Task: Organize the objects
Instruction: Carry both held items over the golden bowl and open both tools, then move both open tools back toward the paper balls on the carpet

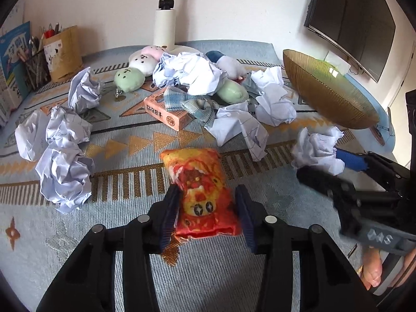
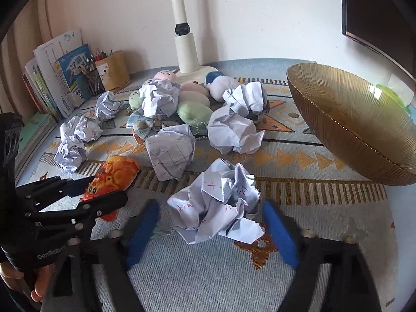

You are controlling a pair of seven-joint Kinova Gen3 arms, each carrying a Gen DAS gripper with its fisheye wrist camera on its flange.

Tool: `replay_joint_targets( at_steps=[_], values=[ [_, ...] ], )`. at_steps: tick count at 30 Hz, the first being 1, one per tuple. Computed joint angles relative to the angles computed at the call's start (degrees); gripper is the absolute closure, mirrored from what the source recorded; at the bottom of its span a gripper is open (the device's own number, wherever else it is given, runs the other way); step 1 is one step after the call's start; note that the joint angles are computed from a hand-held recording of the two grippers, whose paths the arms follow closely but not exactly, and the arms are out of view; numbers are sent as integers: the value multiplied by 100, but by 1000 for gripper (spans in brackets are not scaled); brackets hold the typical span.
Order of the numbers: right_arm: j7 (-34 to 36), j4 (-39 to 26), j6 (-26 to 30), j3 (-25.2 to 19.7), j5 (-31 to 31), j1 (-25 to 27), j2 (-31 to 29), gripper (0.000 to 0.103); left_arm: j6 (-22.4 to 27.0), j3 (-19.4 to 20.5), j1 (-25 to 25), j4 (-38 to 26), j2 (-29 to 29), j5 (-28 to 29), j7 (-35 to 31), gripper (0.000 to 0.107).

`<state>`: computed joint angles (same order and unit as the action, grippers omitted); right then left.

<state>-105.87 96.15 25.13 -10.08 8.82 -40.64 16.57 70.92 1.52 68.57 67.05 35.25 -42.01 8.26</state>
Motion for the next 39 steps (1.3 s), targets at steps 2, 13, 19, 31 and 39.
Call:
replay_joint_targets(
  at_steps=[2,13,19,31,39],
  values=[
    [-61,132,-212,55,45,-47,-84,51,158,74,-26,-147,60,0,-159,73],
    [-493,901,-1418,-190,26,1032,-1338,51,-447,-190,441,-408,-264,-1415,222,74],
    [-1549,107,-630,380,742,1086,-1140,50,-1237,-159,-258,-2001,434,-1152,-1171,74],
    [-712,-240,-261,321,-561,1886,-513,25,-2324,357,-1199,-2509,1019,-628,-1646,17],
    [-846,-48,-347,268,-52,1341,-972,25,-1972,-1581,391,-686,-83,-953,218,17]
  ],
)
